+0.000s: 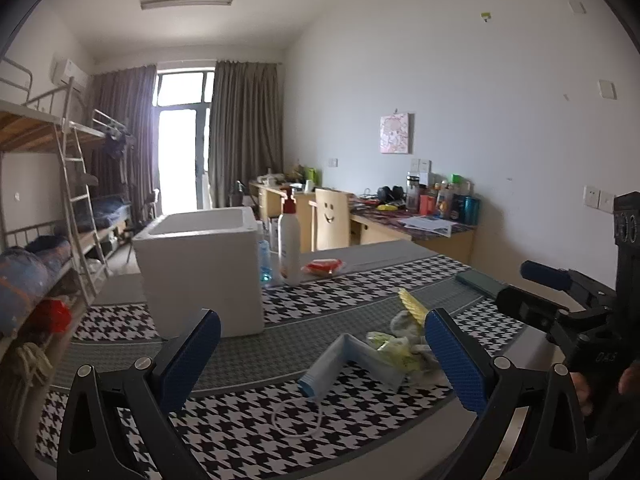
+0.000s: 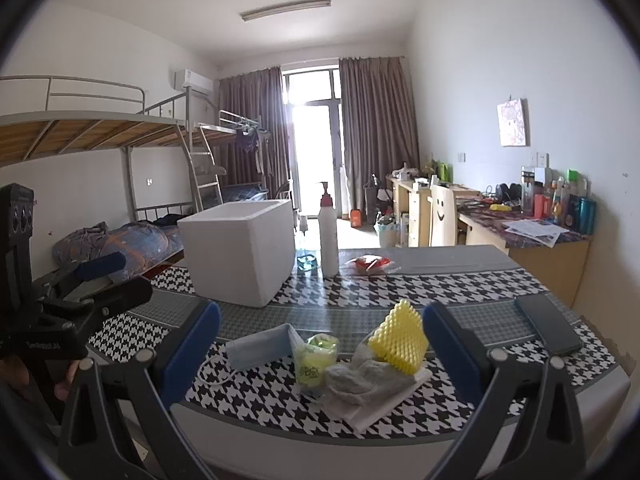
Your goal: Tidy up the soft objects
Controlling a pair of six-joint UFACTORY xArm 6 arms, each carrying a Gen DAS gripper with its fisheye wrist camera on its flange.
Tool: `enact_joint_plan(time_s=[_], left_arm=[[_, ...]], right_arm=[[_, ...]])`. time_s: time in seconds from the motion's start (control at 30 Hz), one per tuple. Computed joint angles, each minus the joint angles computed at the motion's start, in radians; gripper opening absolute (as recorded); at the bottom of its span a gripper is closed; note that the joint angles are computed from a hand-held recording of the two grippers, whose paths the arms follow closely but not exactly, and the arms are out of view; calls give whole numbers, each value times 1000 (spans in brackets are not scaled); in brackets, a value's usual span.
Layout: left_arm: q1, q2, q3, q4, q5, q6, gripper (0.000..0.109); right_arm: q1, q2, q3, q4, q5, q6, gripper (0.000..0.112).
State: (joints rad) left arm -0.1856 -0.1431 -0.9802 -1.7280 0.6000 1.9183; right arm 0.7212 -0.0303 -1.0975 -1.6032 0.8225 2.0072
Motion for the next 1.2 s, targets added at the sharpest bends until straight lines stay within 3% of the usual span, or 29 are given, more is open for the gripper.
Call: enact_joint_plan(time_s=[1.2], left_arm=[[-12,29,-28,-19,-27,17,102]], right_arm=[[-3,17,-18,33,1,-23,102]])
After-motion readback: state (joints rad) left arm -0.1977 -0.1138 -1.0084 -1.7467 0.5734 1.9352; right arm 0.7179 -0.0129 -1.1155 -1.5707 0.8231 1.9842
